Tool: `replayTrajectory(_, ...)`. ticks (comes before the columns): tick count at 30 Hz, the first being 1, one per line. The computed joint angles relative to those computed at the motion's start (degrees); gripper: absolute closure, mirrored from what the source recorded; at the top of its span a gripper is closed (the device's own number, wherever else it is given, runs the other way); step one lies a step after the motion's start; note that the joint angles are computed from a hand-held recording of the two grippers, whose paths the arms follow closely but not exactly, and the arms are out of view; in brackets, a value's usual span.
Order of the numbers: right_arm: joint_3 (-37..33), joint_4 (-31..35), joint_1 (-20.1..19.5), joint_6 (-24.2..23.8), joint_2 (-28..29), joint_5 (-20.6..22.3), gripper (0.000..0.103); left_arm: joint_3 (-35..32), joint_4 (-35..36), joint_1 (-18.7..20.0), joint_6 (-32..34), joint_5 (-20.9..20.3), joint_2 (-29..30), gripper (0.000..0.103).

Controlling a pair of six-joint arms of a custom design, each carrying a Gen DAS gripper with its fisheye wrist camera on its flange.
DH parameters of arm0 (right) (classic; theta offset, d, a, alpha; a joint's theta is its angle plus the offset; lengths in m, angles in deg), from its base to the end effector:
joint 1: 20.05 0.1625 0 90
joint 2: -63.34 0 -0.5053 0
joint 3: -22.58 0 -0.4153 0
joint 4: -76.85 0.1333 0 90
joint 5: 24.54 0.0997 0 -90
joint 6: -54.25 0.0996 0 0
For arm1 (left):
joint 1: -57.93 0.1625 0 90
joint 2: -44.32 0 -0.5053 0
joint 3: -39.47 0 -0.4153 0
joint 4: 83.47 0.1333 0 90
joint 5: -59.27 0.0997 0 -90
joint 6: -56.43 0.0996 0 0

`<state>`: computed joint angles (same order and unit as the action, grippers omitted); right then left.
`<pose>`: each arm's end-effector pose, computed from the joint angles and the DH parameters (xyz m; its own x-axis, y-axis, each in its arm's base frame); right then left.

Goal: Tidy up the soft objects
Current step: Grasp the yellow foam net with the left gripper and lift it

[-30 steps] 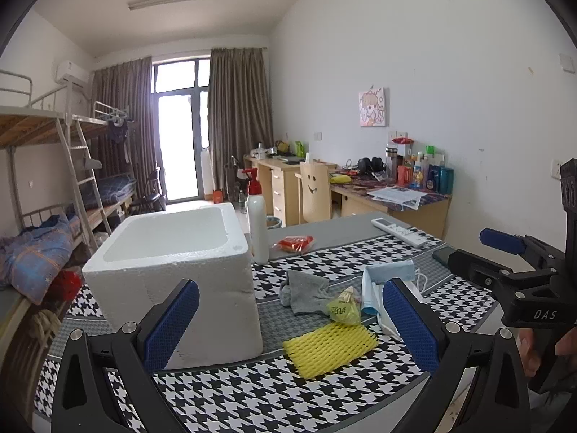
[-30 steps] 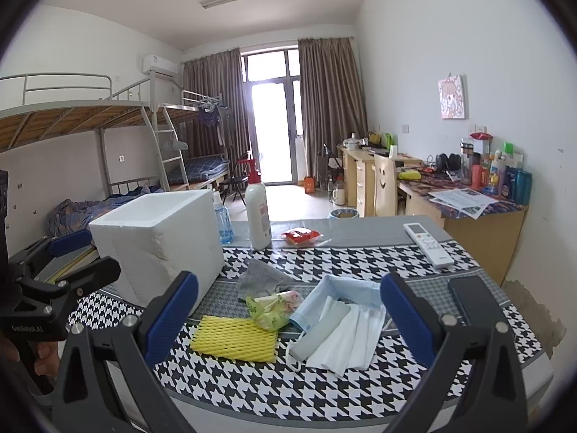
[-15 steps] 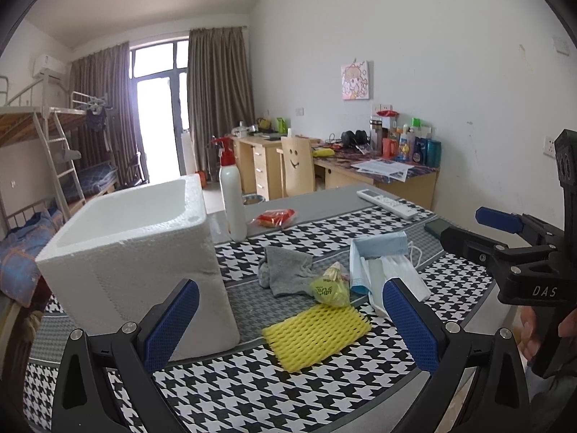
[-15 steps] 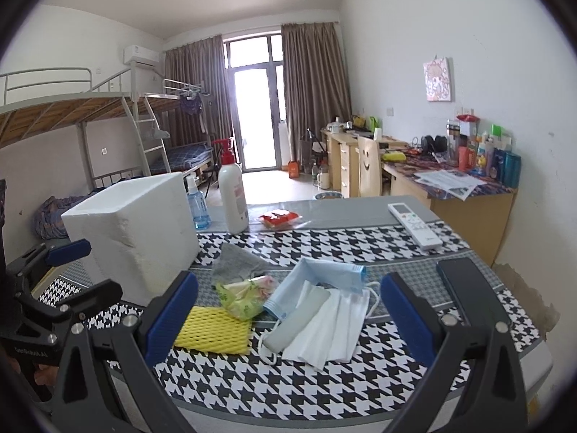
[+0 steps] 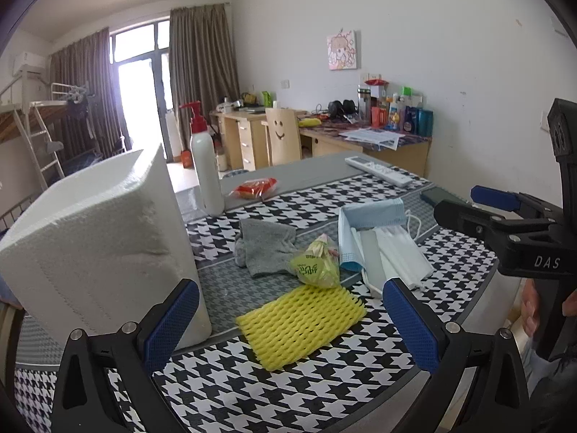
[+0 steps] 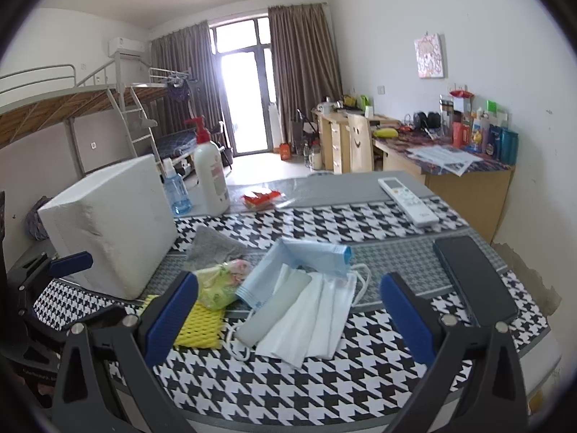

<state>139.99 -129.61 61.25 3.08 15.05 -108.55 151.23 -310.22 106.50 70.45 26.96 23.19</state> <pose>0.0476 -0.6392 0.1579 -0.7035 -0.4751 0.5285 -0.7106 0.4781 -0.5162 -0.2169 -0.5745 -0.0357 -0.6688 0.0259 -0.7430 0.6397 0.5292 -0.5574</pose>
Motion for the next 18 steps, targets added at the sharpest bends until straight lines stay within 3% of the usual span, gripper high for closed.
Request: replayTrajectory(18,-4.1,5.2,-0.9,1.1,1.6,-4.2,0.001,-2.5,16.5,4.0,-9.8,-2.1,-0.9,0.001)
